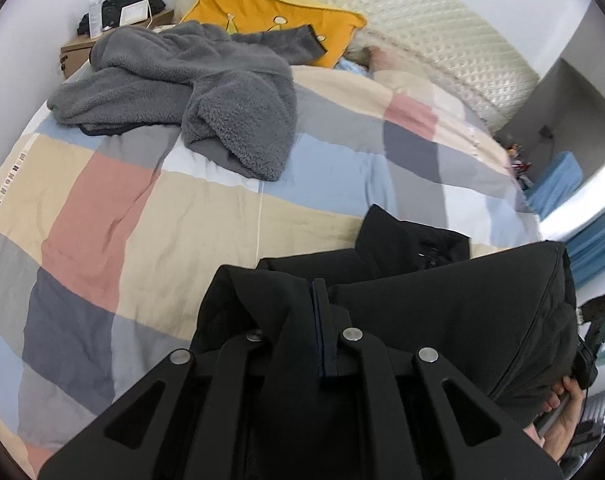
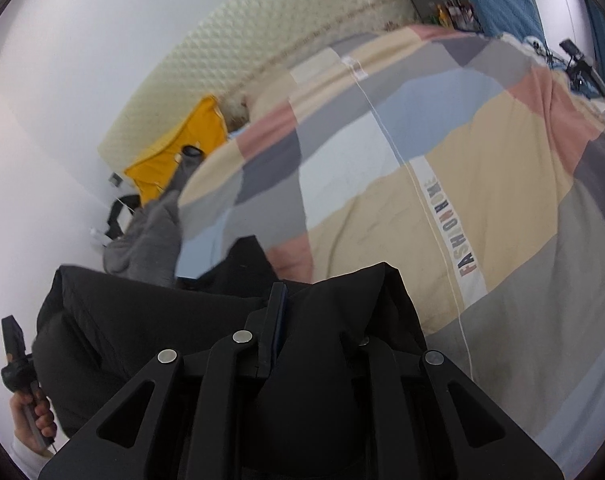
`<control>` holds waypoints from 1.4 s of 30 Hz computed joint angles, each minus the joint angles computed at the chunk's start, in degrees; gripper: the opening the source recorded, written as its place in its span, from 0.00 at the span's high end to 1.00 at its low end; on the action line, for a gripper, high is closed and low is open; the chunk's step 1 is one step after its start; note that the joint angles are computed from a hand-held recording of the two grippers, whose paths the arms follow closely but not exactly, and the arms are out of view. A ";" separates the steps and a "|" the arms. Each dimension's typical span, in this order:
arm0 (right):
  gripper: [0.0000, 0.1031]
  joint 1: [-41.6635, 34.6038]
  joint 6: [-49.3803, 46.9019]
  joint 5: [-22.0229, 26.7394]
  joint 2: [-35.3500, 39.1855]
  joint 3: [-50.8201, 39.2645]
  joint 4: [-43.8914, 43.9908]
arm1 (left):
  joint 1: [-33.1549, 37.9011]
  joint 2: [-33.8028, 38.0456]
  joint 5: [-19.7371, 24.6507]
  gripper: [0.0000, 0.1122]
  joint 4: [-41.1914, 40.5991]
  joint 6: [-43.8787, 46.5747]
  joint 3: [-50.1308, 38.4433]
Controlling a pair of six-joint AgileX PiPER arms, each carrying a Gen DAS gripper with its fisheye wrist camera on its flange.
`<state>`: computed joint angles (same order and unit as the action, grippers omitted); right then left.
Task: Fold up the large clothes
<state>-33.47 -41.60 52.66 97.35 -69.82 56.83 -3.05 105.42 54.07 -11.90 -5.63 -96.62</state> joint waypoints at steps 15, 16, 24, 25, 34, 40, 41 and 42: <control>0.91 2.56 4.17 -1.62 8.04 -3.95 -3.24 | -5.42 14.04 0.56 0.92 8.63 -6.53 -11.10; 0.88 1.92 3.27 -0.99 7.65 -3.27 -1.76 | -5.13 13.85 0.06 0.92 7.67 -5.87 -10.56; 0.72 -1.41 -2.75 1.78 0.31 3.21 3.05 | 2.89 7.54 -4.20 0.88 -13.59 7.18 1.97; 0.65 -1.96 -3.65 2.17 -0.97 4.12 3.33 | 3.44 6.76 -4.20 0.86 -14.70 8.03 2.96; 0.20 -7.02 -9.60 -2.98 -17.08 13.59 6.19 | 8.10 -7.65 -8.57 0.25 -16.54 11.83 16.04; 0.20 -3.92 -17.35 -8.43 -28.66 19.64 11.67 | 2.41 -18.42 -14.01 0.25 -8.90 14.42 24.19; 0.20 -1.15 -17.79 -10.39 -29.97 20.63 11.57 | 1.09 -19.93 -14.89 0.25 -10.06 16.36 26.03; 0.20 1.16 -17.98 -11.78 -30.68 21.20 11.08 | -0.87 -21.00 -15.87 0.25 -9.19 16.01 27.36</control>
